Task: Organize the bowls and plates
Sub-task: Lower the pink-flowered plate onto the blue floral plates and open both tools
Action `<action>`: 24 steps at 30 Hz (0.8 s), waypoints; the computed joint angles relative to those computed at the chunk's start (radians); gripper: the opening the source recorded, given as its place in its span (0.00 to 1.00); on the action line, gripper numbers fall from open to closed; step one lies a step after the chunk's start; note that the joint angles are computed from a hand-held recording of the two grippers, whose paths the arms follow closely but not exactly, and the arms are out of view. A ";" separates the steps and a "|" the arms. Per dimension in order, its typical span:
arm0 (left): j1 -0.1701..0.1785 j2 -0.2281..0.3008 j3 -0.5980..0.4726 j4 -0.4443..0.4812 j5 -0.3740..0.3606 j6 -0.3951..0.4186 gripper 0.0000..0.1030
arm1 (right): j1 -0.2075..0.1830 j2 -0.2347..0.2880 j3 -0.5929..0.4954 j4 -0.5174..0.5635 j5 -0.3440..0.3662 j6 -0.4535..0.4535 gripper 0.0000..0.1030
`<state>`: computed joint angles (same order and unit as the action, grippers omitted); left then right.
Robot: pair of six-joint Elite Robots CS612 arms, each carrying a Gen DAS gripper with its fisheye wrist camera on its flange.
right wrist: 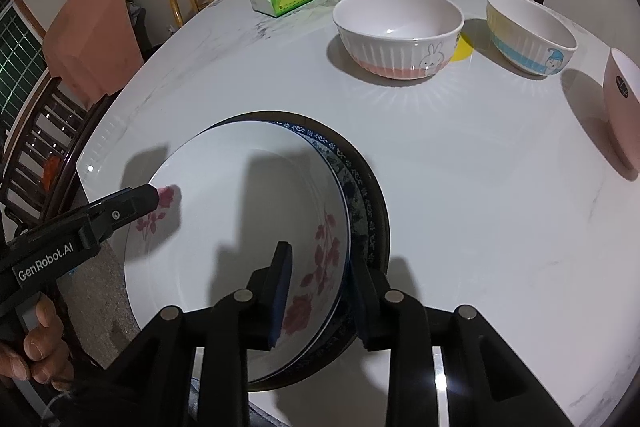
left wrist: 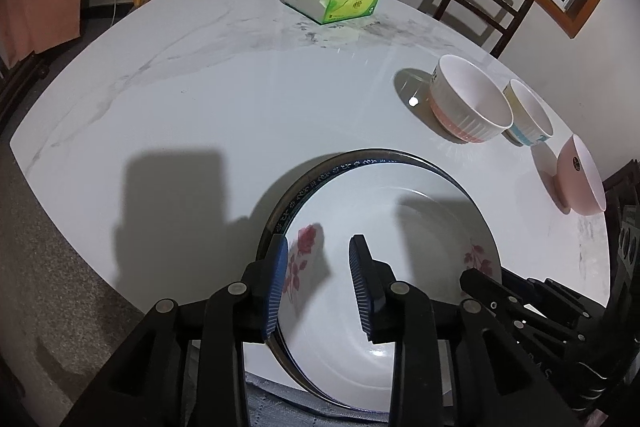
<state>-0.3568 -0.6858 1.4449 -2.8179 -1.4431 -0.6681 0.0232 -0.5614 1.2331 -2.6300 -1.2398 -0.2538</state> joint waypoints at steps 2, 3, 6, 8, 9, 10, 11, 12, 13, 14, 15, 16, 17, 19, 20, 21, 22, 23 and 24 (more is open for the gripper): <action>-0.002 -0.001 0.001 0.001 0.004 -0.001 0.28 | 0.000 0.000 0.002 -0.004 0.000 -0.002 0.28; -0.003 -0.001 0.002 0.001 0.009 0.000 0.29 | 0.000 -0.001 0.003 -0.006 0.000 -0.002 0.28; -0.008 -0.004 0.003 0.004 0.029 0.002 0.31 | 0.000 -0.004 0.012 -0.027 -0.005 -0.006 0.28; -0.011 -0.004 0.003 0.005 0.035 0.004 0.33 | 0.000 -0.009 0.023 -0.056 -0.009 -0.013 0.28; -0.012 -0.004 0.003 0.005 0.035 0.003 0.33 | 0.000 -0.012 0.028 -0.069 -0.011 -0.017 0.28; -0.011 -0.004 0.002 0.005 0.033 0.005 0.34 | -0.001 -0.014 0.033 -0.082 -0.013 -0.019 0.29; -0.012 -0.003 0.001 0.007 0.033 0.004 0.34 | -0.002 -0.017 0.039 -0.100 -0.015 -0.020 0.29; -0.013 -0.003 0.000 0.009 0.034 0.003 0.34 | -0.002 -0.019 0.042 -0.109 -0.018 -0.020 0.29; -0.013 -0.003 0.000 0.008 0.033 0.005 0.35 | -0.002 -0.020 0.045 -0.120 -0.024 -0.019 0.29; -0.015 -0.002 -0.001 0.008 0.034 0.008 0.35 | -0.003 -0.021 0.048 -0.130 -0.030 -0.020 0.29; -0.017 -0.002 -0.002 0.008 0.037 0.009 0.35 | -0.004 -0.022 0.050 -0.135 -0.032 -0.019 0.29; -0.019 -0.002 -0.003 0.009 0.037 0.012 0.37 | -0.006 -0.024 0.053 -0.140 -0.034 -0.017 0.29; -0.021 -0.001 -0.004 0.010 0.039 0.014 0.37 | -0.008 -0.025 0.056 -0.147 -0.036 -0.014 0.29; -0.026 -0.001 -0.006 0.011 0.044 0.017 0.38 | -0.013 -0.027 0.061 -0.159 -0.044 -0.013 0.29; -0.028 0.000 -0.010 0.014 0.043 0.021 0.38 | -0.015 -0.028 0.064 -0.164 -0.049 -0.010 0.29; -0.030 0.002 -0.013 0.016 0.041 0.023 0.38 | -0.018 -0.031 0.068 -0.167 -0.050 -0.008 0.29; -0.031 0.003 -0.017 0.017 0.039 0.026 0.38 | -0.022 -0.032 0.071 -0.170 -0.050 -0.006 0.29; -0.035 0.004 -0.021 0.021 0.039 0.031 0.38 | -0.025 -0.033 0.073 -0.172 -0.052 -0.004 0.29; -0.037 0.006 -0.026 0.025 0.039 0.034 0.38 | -0.028 -0.034 0.075 -0.176 -0.053 0.000 0.29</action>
<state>-0.3937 -0.6795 1.4187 -2.7929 -1.4041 -0.6338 -0.0053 -0.5957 1.3078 -2.8059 -1.2925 -0.2539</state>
